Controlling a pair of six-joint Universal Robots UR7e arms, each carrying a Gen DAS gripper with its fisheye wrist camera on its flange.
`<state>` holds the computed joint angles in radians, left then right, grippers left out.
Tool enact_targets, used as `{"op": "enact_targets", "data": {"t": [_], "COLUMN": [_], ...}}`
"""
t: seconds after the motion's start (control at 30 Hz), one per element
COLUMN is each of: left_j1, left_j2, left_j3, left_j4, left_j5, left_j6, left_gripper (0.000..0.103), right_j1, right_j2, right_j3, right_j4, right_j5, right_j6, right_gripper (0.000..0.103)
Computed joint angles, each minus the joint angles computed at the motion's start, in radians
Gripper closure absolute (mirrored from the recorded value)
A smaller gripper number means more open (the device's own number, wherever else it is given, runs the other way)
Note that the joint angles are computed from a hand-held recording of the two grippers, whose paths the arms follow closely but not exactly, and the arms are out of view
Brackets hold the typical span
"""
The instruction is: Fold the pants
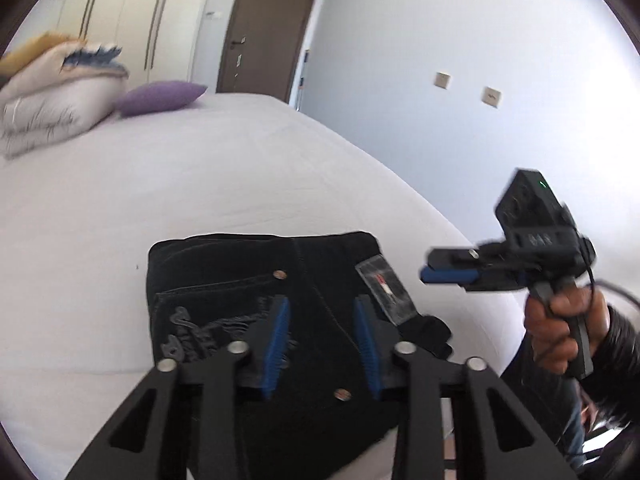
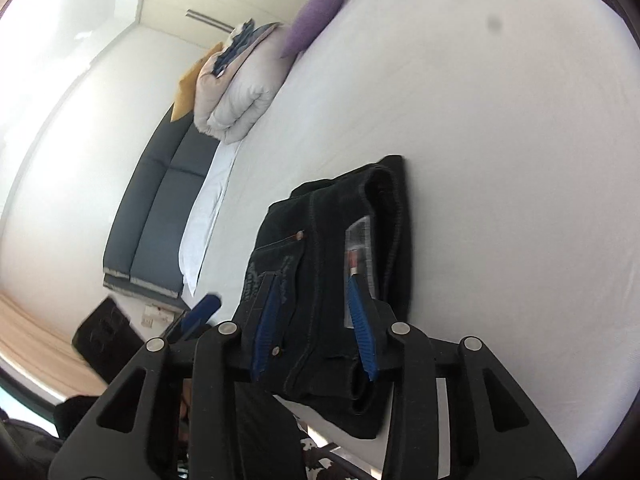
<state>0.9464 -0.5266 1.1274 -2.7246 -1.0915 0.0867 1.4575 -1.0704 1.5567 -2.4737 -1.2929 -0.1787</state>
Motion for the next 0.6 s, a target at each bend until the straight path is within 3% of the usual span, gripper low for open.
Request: {"op": "enact_targets", "data": {"t": [0.1,0.17,0.23,0.33,0.37,0.6], "left_j1": [0.083,0.117,0.134,0.131,0.126,0.094], "left_j2": [0.063,0.096,0.114,0.092,0.081,-0.018], "left_j3": [-0.208,-0.281,-0.309,-0.229,-0.198,0.019], "left_j4": [0.218,0.310,0.367,0.308,0.288,0.172], "left_j5": [-0.054,-0.066,-0.070,-0.088,-0.092,-0.064], "left_j6": [-0.116,-0.153,-0.148,-0.128,-0.120,-0.108], "left_gripper": [0.099,0.100,0.102,0.102,0.102,0.102], "right_j1": [0.030,0.031,0.015,-0.054,-0.063,-0.050], "right_j2": [0.051,0.095,0.130,0.127,0.121,0.118], "right_j3": [-0.058,-0.089,-0.103,-0.051,-0.036,-0.018], "right_j4": [0.077,0.101,0.099,0.042,0.028,-0.005], "right_j5": [-0.019,-0.054,-0.106,0.041,0.057,0.012], "right_j6": [-0.018,0.008,0.063,0.054,0.043,0.021], "right_gripper": [0.080,0.080,0.102,0.103,0.103,0.103]}}
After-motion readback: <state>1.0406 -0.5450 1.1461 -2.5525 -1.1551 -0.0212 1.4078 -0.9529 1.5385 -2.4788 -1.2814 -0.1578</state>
